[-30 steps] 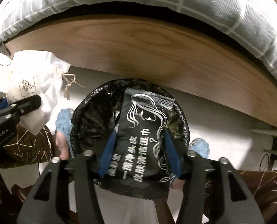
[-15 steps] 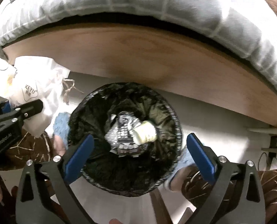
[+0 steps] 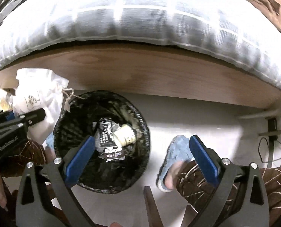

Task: Collect trash
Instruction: 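Open the left tool over the bin to drop the mask bag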

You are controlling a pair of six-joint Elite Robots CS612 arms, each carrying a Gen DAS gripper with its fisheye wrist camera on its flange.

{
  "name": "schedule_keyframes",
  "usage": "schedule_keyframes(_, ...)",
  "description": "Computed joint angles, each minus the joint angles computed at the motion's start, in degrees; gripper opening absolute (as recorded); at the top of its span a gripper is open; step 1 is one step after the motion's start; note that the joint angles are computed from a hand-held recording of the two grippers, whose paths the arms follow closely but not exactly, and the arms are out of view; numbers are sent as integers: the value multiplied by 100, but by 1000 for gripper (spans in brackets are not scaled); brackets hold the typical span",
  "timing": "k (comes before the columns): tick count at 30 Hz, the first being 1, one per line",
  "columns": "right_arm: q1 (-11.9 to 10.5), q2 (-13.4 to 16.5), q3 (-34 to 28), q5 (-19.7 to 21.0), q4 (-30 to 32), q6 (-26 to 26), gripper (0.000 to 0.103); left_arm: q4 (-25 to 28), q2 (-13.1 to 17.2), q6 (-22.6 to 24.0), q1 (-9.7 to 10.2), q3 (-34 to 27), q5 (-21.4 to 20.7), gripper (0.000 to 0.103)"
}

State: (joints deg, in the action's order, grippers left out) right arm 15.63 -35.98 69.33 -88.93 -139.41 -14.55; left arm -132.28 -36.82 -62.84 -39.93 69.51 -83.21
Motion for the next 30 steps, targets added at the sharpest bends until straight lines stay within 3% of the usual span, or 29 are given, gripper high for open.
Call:
schedule_keyframes(14,-194,-31,105,-92,-145,302,96,181,415,475,-54,-621,-272,31)
schedule_keyframes(17,-218,-9,83,-102,-87,330,96,287,470,504,-58,-716,-286,39)
schedule_keyframes(20,-223,10,88,-83,-117,345,96,343,482,491,-65,-727,-223,58)
schedule_keyframes(30,-184,-18,131,-93,-327,329,96,264,380,399,-70,-572,26,83)
